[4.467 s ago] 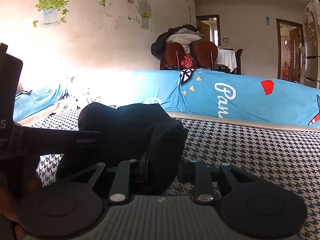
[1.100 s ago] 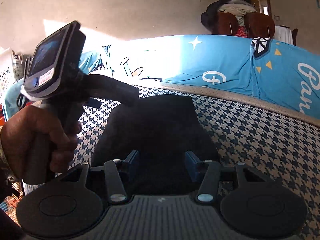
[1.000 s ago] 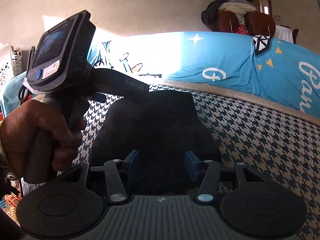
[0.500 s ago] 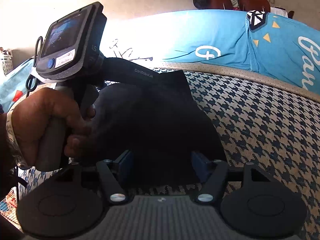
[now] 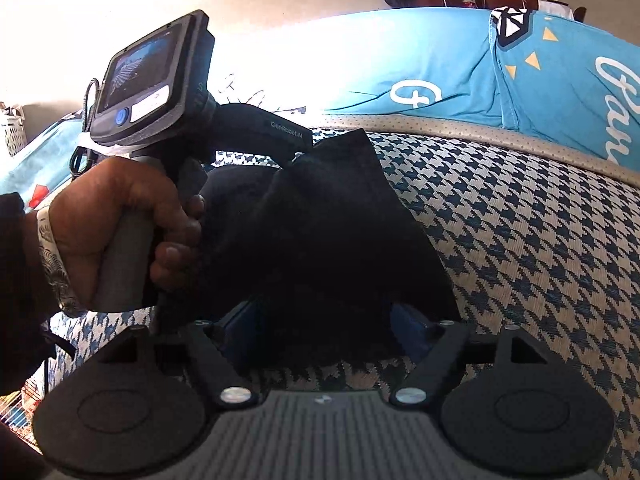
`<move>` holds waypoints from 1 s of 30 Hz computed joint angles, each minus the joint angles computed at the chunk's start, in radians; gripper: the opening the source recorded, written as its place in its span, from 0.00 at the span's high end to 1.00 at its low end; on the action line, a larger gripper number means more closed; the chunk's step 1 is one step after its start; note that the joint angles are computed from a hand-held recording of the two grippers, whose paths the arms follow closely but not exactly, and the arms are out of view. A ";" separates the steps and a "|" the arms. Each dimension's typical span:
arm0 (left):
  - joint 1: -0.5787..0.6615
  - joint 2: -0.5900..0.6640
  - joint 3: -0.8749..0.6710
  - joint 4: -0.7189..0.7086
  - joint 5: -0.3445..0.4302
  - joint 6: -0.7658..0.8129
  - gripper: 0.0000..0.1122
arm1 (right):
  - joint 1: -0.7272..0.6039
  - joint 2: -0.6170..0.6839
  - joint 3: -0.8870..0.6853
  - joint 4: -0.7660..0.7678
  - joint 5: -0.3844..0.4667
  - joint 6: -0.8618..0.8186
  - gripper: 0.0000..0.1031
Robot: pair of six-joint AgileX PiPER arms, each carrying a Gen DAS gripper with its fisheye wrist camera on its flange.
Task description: Fold clothes
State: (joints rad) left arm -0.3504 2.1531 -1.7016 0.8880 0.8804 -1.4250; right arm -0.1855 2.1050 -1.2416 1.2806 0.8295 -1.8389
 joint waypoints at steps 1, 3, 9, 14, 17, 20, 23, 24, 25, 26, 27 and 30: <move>-0.004 -0.011 0.005 0.006 -0.003 -0.004 0.20 | -0.002 0.001 -0.002 -0.002 0.005 0.014 0.26; -0.015 -0.032 0.012 0.018 -0.003 0.000 0.20 | -0.004 0.004 -0.007 -0.005 0.013 0.044 0.26; -0.040 -0.085 0.011 -0.046 -0.037 0.109 0.18 | 0.000 -0.003 0.015 0.005 0.007 0.045 0.26; -0.051 -0.094 0.000 -0.164 -0.083 0.235 0.17 | 0.003 -0.010 0.027 0.003 0.002 0.047 0.22; -0.064 -0.071 -0.023 -0.191 -0.061 0.283 0.17 | 0.001 -0.013 0.027 -0.008 0.006 0.065 0.22; -0.069 -0.042 -0.047 -0.204 -0.025 0.304 0.17 | 0.001 -0.011 0.021 -0.020 0.008 0.078 0.22; -0.079 -0.007 -0.080 -0.149 0.050 0.282 0.17 | 0.000 -0.005 0.012 -0.028 0.012 0.089 0.22; -0.083 0.001 -0.086 -0.126 0.068 0.271 0.17 | 0.000 -0.003 0.009 -0.031 0.015 0.093 0.22; -0.087 0.005 -0.091 -0.108 0.081 0.263 0.17 | -0.001 -0.002 0.006 -0.033 0.017 0.097 0.22; -0.090 0.009 -0.098 -0.092 0.093 0.261 0.17 | -0.001 0.000 0.004 -0.035 0.018 0.098 0.21; -0.092 0.014 -0.106 -0.084 0.101 0.264 0.17 | 0.000 0.001 0.003 -0.036 0.017 0.096 0.21; -0.088 0.033 -0.127 -0.094 0.107 0.284 0.17 | -0.001 0.003 0.002 -0.039 0.019 0.093 0.20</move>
